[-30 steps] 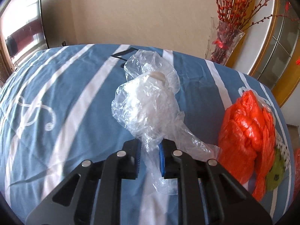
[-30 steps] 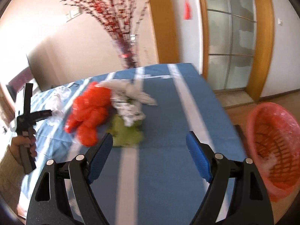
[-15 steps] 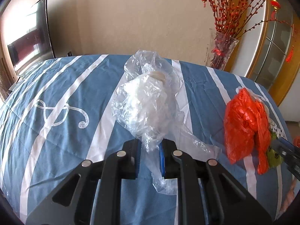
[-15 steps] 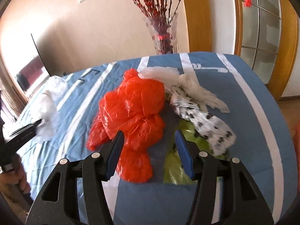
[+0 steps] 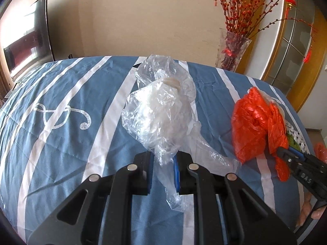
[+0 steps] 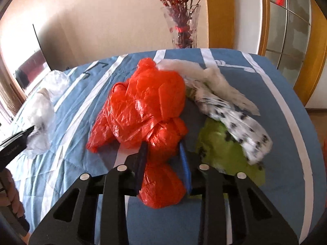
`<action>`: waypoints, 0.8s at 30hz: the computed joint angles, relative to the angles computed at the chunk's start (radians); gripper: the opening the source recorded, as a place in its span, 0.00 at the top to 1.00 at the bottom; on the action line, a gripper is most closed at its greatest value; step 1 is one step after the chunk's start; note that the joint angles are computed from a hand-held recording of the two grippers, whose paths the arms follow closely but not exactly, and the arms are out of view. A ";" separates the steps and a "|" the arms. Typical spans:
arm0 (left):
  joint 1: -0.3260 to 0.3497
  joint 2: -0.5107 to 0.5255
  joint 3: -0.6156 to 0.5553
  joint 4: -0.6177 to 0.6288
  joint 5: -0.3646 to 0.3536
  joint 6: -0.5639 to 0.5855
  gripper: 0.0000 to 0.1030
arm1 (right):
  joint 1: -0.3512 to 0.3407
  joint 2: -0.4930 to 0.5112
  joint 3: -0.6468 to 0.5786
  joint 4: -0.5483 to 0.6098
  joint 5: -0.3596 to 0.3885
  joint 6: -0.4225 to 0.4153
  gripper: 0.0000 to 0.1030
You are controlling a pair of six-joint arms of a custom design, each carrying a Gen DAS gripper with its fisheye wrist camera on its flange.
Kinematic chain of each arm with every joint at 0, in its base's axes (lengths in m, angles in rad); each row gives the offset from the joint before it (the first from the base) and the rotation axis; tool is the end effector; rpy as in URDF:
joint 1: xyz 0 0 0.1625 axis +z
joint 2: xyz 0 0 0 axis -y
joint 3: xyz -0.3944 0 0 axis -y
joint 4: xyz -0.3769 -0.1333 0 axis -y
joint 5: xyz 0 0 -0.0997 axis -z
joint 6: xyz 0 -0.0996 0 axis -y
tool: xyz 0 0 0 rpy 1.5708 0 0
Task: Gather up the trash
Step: 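Grasp the red bag with the right tool while the left tool holds the clear bag, then carry the clear bag and red bag over the orange basket with both tools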
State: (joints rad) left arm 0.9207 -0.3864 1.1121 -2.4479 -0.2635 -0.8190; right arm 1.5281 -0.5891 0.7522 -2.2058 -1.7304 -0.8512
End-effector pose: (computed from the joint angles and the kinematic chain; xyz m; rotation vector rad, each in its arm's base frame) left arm -0.2711 -0.7357 0.0504 -0.2836 1.9766 -1.1357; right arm 0.0818 -0.8376 0.2782 1.0341 -2.5518 0.5017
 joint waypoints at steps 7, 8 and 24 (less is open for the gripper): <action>-0.020 0.050 -0.060 -0.071 -0.016 0.095 0.83 | -0.032 -0.097 0.056 0.029 0.084 0.001 0.73; -0.024 0.060 -0.074 -0.076 -0.019 0.108 0.83 | -0.038 -0.115 0.068 0.029 0.101 0.001 0.73; -0.087 0.335 -0.509 -0.067 -0.123 0.375 0.83 | -0.122 -0.219 0.058 -0.102 0.199 0.058 0.73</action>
